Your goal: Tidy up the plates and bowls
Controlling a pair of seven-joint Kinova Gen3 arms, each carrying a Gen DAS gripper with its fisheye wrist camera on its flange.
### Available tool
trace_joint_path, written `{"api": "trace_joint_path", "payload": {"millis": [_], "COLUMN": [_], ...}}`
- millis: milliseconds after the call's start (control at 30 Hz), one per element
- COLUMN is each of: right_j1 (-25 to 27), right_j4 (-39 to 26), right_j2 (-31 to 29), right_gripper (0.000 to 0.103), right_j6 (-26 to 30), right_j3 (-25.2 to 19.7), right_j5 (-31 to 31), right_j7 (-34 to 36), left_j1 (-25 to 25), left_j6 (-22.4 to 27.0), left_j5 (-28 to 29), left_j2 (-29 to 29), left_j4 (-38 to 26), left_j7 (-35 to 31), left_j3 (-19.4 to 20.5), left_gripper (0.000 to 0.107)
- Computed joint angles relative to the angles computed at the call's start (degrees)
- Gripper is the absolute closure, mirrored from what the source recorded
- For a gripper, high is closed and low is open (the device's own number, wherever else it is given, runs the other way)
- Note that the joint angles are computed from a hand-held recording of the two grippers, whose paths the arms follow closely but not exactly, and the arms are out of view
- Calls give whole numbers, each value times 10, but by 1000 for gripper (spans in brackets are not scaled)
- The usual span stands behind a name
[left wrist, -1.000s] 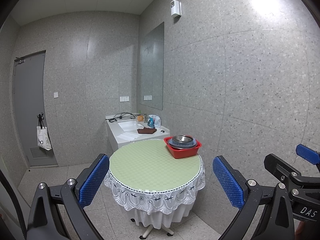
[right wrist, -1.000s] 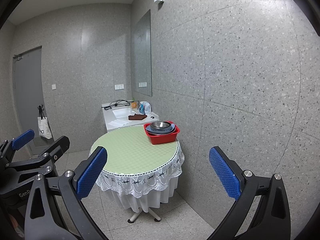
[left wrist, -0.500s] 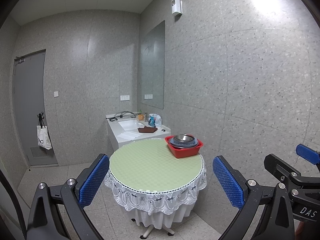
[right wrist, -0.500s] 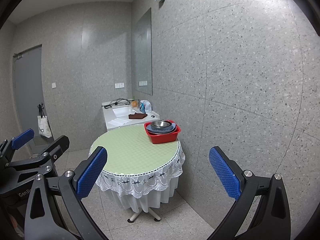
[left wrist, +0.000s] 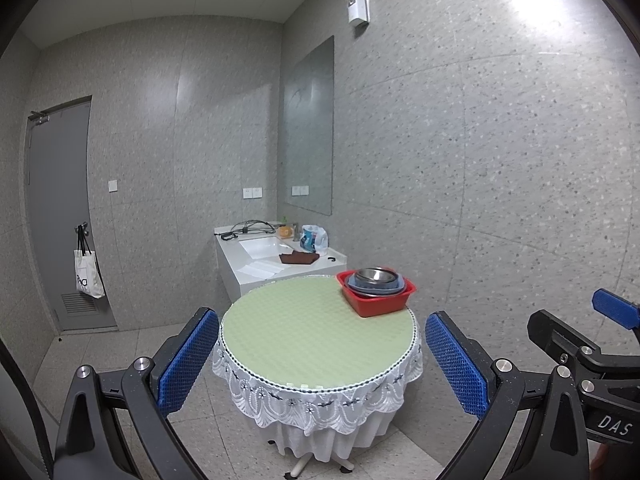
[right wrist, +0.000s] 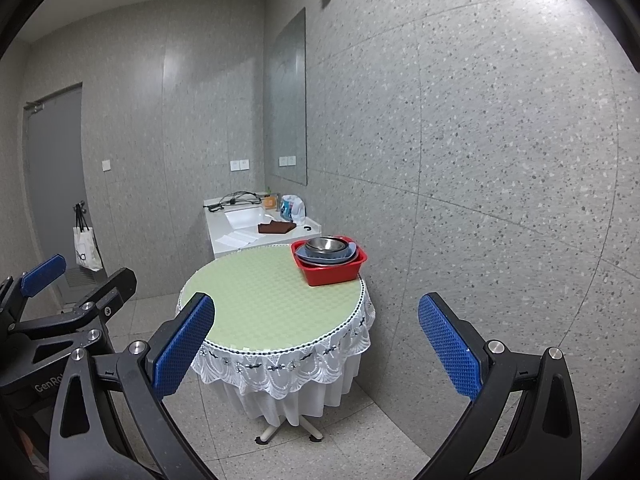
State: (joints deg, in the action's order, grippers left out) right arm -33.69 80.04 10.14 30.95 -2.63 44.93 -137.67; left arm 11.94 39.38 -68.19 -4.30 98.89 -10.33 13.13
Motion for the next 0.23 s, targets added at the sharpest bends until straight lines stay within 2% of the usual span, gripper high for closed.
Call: {"api": "trace_joint_path", "payload": {"millis": [233], "right_j1": [-19], "right_j4": [-44], "right_j2": [40], "right_gripper": [0], "right_j6": [14], "right_j3": [12], "right_j5": [1], "right_j7": [-4], "left_j1": [-30], "left_j6": [-69], "left_j5": [22], "left_j2": [16], "left_j4": [-8], "left_j7": [-39], "left_j3": [-38], "left_gripper": [5]}}
